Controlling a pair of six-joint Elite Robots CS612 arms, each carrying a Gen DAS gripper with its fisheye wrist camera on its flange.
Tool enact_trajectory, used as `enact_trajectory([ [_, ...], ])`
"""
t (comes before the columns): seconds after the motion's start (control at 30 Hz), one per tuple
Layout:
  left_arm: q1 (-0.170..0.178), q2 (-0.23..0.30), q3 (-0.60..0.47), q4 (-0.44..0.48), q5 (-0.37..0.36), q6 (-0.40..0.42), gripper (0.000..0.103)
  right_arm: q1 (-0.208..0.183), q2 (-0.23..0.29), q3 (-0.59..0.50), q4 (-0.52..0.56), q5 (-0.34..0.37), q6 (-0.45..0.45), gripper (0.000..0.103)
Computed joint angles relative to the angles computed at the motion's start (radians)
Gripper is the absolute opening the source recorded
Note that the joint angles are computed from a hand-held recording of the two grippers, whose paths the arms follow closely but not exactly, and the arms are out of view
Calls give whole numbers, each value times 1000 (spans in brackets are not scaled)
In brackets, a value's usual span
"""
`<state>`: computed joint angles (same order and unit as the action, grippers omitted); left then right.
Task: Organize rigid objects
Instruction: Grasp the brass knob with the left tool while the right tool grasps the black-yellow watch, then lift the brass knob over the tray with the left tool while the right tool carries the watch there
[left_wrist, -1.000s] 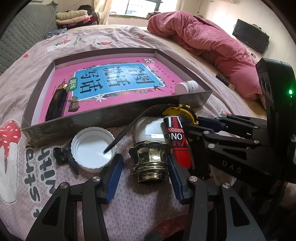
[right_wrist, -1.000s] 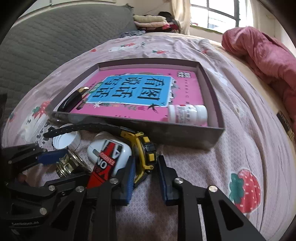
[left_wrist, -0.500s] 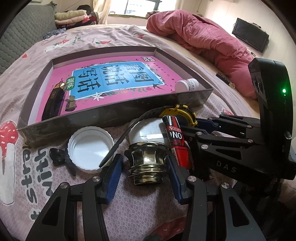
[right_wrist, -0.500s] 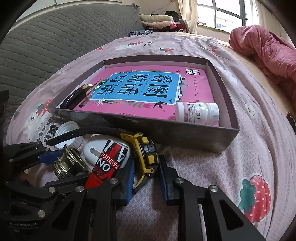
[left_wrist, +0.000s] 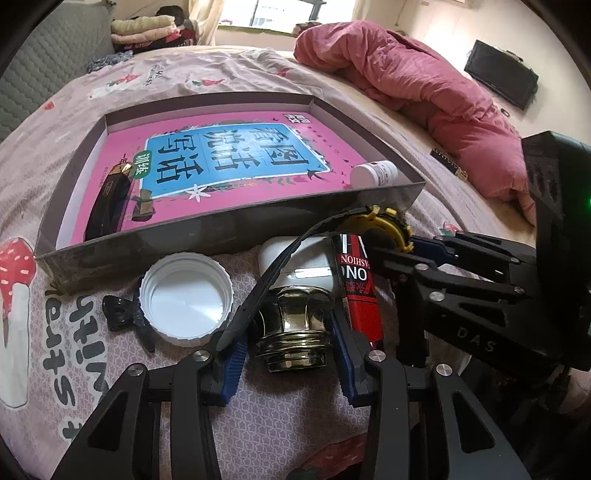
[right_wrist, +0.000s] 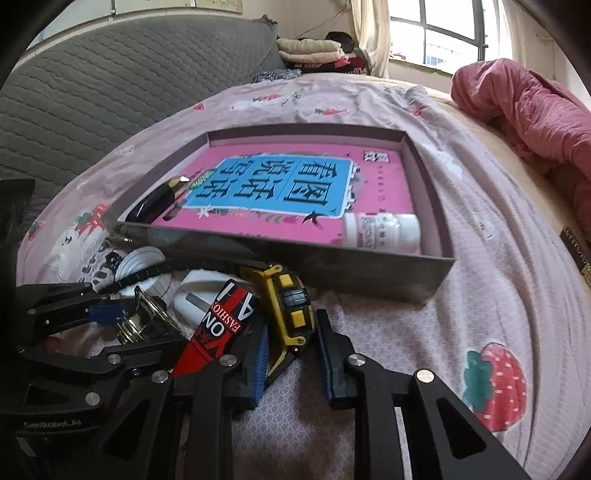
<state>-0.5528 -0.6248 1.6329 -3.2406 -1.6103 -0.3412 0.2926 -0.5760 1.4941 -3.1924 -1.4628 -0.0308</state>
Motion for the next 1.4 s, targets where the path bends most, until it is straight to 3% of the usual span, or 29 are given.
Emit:
enact_trajectory([
  [0.4,-6,-12,14,-18,21,19,43,0,-16,26,-49,-9,21,22],
  [0.67,-3,-20,38,-93,11,12,43,-1,-30,45,-79,1,41,22],
  [1.1,2,-33,62,-193,53,1,43,-16,-63,83,-157,0,186,22],
  [1.4,19,-33,59,-232,95,-35,43,-12,-70,77,-191,-17,232,22],
])
